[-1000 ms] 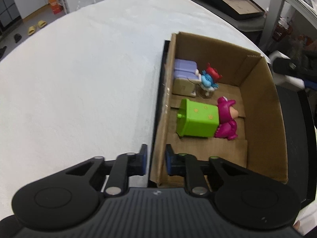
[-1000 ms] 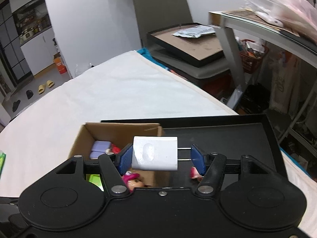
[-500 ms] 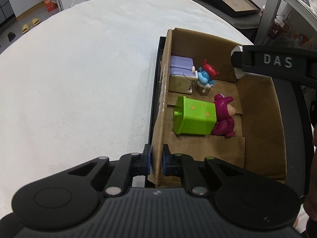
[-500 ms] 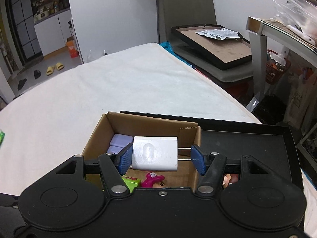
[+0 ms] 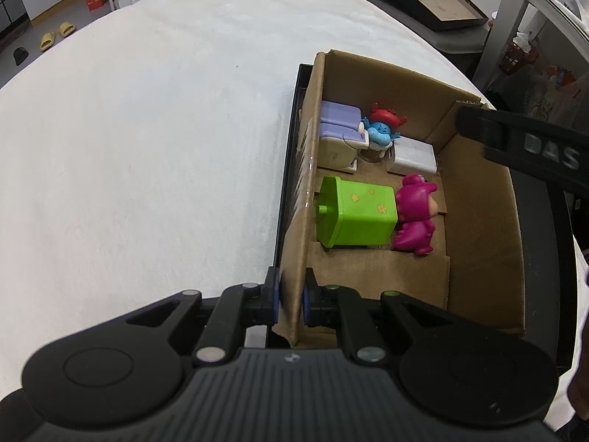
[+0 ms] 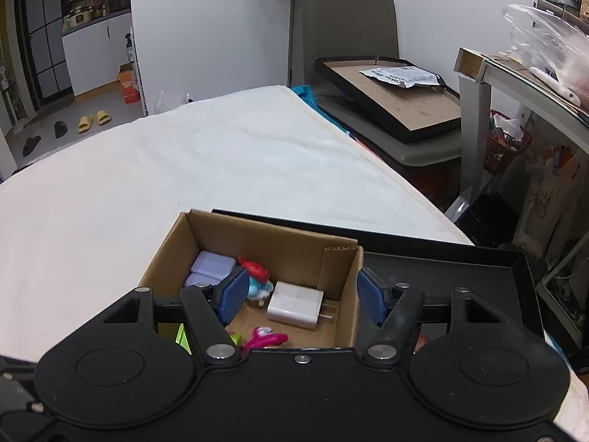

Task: Organize rigid objects
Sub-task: 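Lower the charger beside the red-and-blue figurine and open the right gripper, then move the right gripper over the tray to the brown-haired figurine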

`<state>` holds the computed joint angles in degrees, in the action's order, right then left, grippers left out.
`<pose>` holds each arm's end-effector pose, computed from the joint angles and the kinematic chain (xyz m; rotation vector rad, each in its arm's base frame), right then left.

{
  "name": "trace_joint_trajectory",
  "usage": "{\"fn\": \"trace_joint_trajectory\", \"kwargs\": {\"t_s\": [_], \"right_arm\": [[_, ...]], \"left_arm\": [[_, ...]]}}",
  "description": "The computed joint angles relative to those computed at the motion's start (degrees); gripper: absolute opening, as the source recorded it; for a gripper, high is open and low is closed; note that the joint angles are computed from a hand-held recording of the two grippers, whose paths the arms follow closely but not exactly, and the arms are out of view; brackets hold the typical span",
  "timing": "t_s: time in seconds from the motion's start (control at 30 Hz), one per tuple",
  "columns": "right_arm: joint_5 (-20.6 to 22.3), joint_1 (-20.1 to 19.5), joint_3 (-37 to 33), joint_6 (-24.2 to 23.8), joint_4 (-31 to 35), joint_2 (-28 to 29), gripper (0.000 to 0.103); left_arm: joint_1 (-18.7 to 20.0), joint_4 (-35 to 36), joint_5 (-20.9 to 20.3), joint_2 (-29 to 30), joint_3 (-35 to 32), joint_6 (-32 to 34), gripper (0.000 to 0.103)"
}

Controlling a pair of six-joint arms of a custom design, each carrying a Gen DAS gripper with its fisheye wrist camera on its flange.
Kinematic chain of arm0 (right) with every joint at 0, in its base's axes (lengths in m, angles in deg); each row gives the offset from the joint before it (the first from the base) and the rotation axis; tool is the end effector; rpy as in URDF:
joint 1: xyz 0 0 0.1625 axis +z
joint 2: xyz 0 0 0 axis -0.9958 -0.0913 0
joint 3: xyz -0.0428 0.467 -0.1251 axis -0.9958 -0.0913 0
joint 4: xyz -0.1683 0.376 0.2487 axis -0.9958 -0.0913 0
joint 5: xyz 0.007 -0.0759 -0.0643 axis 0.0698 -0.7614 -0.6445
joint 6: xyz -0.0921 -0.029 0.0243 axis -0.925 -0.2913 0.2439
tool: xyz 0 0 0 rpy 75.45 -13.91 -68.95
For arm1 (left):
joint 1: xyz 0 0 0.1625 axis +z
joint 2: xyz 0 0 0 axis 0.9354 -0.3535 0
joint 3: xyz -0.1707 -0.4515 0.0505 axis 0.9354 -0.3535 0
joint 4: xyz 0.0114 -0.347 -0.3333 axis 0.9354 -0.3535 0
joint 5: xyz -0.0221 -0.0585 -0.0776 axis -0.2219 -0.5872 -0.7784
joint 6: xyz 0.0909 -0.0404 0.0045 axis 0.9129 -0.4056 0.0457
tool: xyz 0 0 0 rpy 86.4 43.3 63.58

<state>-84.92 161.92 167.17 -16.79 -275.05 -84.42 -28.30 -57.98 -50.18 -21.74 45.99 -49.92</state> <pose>-0.0270 -0.6128 0.2818 0.6318 -2.2577 0.8330 -0.3644 -0.5850 -0.1456 0.0335 2.3908 -0.5309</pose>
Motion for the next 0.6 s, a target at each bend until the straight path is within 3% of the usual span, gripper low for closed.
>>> {"fn": "trace_joint_trajectory", "kwargs": {"t_s": [0.43, 0.6], "right_arm": [[1.11, -2.19, 2.40, -2.22, 4.81, -6.35, 0.074], [1.27, -3.41, 2.89, 0.61, 5.25, -7.99, 0.075]], "left_arm": [[-0.28, -0.03, 0.31, -0.25, 0.10, 0.10, 0.011], [-1.29, 1.81, 2.64, 0.03, -0.50, 2.53, 0.014]]}}
